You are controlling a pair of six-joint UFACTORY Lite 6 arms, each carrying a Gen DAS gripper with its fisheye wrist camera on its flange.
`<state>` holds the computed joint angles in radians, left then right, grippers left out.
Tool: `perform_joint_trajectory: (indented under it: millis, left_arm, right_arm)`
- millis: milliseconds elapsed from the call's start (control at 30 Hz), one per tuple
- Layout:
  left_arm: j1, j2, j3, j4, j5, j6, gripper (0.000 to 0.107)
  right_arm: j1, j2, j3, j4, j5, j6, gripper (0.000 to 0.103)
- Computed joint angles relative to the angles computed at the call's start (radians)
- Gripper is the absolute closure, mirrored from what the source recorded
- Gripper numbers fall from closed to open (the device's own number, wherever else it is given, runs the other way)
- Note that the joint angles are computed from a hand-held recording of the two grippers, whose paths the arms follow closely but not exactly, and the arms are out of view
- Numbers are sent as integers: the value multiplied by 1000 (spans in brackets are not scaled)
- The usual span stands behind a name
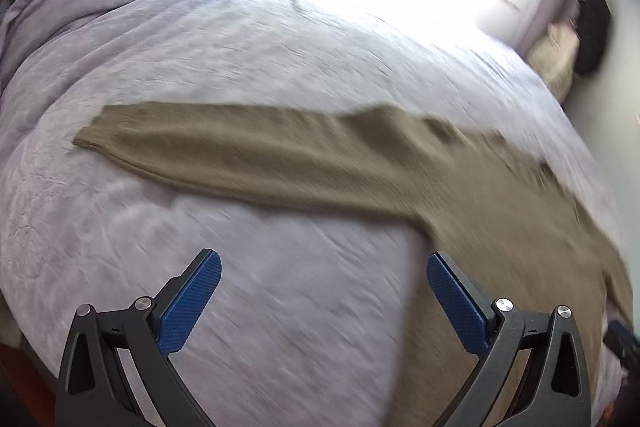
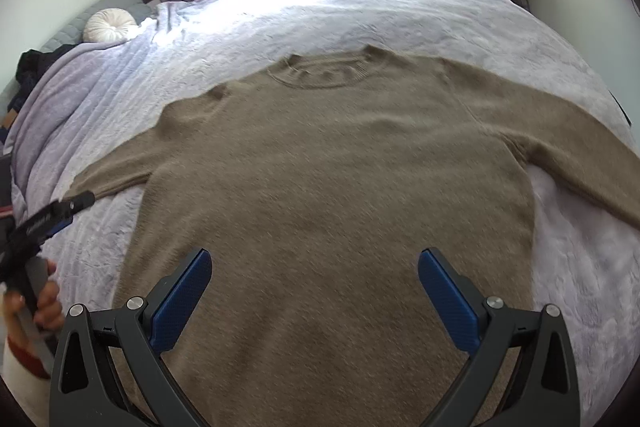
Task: Fold small clothes
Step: 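Grasp the sweater sleeve cuff with the left gripper, then lift the sleeve with the left gripper, fold it across the body, release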
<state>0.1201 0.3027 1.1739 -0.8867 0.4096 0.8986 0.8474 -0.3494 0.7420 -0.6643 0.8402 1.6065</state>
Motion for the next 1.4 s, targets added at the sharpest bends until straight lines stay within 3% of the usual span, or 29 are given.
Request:
perform_joint_trajectory:
  millis: [133, 367, 567, 600, 667, 733, 767, 867, 1033, 1200, 1400]
  left_arm:
    - [139, 263, 279, -72, 114, 0, 4]
    - [251, 685, 768, -1, 300, -278, 4]
    - [218, 823, 963, 3, 319, -378, 4]
    - [206, 832, 982, 15, 311, -397, 9]
    - [177, 851, 1038, 107, 292, -481, 33]
    - [152, 913, 1157, 236, 305, -578, 78]
    - [139, 921, 1172, 286, 292, -609, 85]
    - [126, 880, 1100, 284, 223, -575, 98]
    - [117, 628, 784, -18, 110, -231, 98]
    - [-14, 404, 603, -167, 62, -13, 98]
    - [-330, 268, 510, -49, -29, -85, 98]
  right_arm:
    - [-30, 61, 72, -43, -70, -22, 0]
    - [-86, 201, 180, -25, -181, -98, 0]
    - [-100, 275, 202, 10, -241, -132, 0]
    - [-103, 280, 202, 15, -249, -135, 0]
    - [-107, 281, 195, 21, -264, -139, 0]
    - [-109, 280, 186, 26, -290, -143, 0]
    - [-114, 275, 175, 34, -304, -154, 0]
    - [-118, 266, 153, 51, -345, -181, 1]
    - [-111, 234, 115, 23, -353, -166, 1]
    - [-138, 135, 35, 8, -362, -134, 1]
    - [-181, -52, -96, 12, -321, -112, 1]
